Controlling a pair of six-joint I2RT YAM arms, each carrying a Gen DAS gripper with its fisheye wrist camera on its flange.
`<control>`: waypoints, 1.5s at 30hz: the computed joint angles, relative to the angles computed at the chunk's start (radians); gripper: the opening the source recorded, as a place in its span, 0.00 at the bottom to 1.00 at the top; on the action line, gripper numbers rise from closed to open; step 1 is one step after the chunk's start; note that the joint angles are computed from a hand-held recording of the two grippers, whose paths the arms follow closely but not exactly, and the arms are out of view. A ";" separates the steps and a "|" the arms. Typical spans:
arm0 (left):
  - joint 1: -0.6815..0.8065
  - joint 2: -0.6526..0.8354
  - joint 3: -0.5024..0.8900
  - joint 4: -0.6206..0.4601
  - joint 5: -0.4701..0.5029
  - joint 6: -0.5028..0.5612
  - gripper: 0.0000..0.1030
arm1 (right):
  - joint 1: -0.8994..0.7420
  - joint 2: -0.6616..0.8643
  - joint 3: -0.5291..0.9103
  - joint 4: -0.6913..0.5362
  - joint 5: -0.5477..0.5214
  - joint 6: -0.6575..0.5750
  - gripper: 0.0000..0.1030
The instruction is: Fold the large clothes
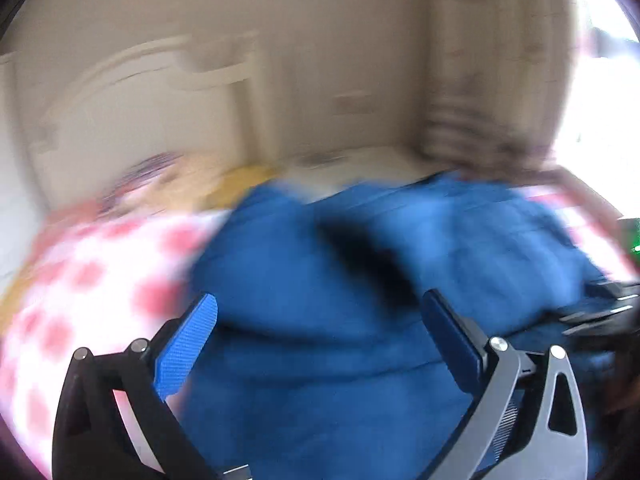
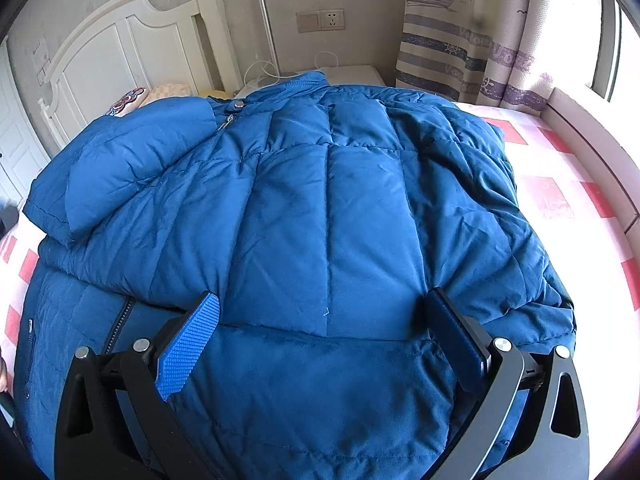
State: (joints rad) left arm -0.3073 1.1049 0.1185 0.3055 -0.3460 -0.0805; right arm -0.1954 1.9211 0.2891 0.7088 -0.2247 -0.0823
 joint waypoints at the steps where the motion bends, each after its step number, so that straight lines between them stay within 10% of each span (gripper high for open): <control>1: 0.063 0.036 -0.008 0.014 -0.002 0.005 0.97 | 0.001 0.001 0.001 0.000 0.003 -0.002 0.96; 8: 0.385 0.495 0.102 0.208 0.169 0.075 0.91 | 0.039 0.002 -0.004 0.010 0.060 0.006 0.96; 17: 0.386 0.584 0.086 0.362 0.184 0.123 0.94 | 0.171 -0.216 -0.055 -0.065 0.124 0.123 0.95; 24: 0.454 0.601 0.068 0.396 0.261 0.150 0.94 | 0.562 -0.242 0.254 -0.370 0.395 0.138 0.95; 34: 0.504 0.618 0.083 0.384 0.324 0.162 0.94 | 0.787 0.190 0.794 -0.668 0.766 0.008 0.85; 38: 0.524 0.627 0.091 0.377 0.349 0.166 0.96 | 0.718 0.086 0.651 -0.509 0.617 0.053 0.34; 45: 0.538 0.644 0.107 0.370 0.361 0.171 0.97 | 0.316 -0.330 0.040 0.044 0.092 0.350 0.27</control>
State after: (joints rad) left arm 0.2309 1.7486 0.2252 0.6755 0.0155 0.0901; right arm 0.1203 1.5915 0.3294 0.7525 -0.1330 0.2674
